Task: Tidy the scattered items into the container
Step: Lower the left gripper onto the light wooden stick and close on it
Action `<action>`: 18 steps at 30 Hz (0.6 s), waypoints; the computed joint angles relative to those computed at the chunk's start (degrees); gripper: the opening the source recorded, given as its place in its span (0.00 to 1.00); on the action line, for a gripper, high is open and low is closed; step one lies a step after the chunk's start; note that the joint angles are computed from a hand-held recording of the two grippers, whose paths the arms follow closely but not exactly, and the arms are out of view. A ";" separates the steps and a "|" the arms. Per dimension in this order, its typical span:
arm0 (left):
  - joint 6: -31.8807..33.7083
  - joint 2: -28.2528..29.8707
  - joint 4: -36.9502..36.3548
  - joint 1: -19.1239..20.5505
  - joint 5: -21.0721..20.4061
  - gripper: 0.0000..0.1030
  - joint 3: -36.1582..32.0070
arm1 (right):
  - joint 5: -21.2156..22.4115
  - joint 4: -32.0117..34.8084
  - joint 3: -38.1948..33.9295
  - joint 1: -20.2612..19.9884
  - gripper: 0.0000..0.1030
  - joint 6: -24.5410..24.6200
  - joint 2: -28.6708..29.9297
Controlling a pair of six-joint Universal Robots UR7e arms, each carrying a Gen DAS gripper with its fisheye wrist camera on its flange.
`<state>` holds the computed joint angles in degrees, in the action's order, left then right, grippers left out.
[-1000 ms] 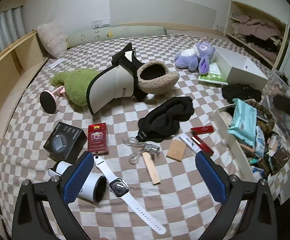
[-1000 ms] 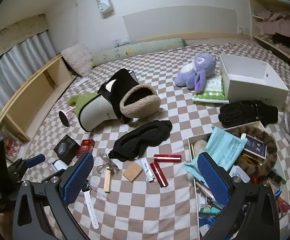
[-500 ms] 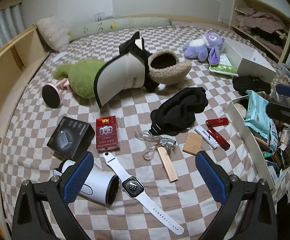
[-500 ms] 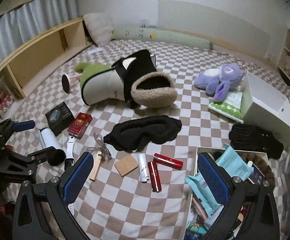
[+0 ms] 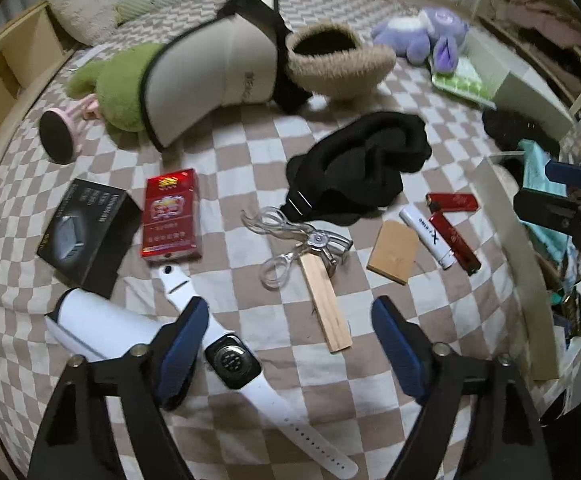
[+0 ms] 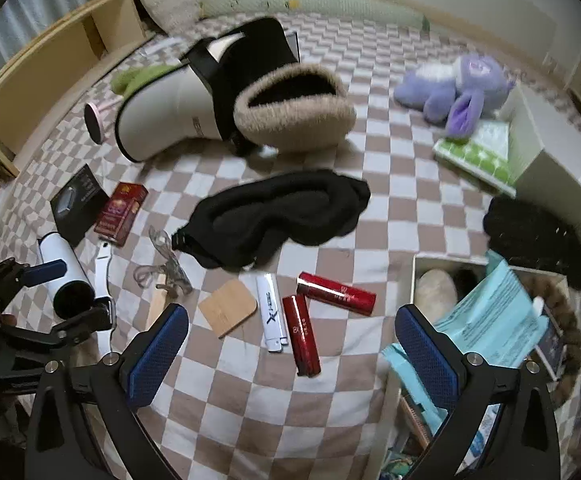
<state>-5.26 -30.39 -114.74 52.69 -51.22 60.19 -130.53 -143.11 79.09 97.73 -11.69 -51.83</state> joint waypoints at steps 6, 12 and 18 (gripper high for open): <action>-1.67 4.32 6.80 0.53 0.07 0.67 -5.25 | 0.47 4.25 -1.51 -1.57 0.89 2.55 1.26; -4.31 8.19 13.40 1.10 0.97 0.57 -10.60 | 2.03 10.44 -3.66 -3.16 0.68 5.96 2.45; -7.08 11.45 19.17 1.76 1.49 0.46 -15.74 | 4.59 13.63 -5.21 -3.75 0.61 6.86 3.58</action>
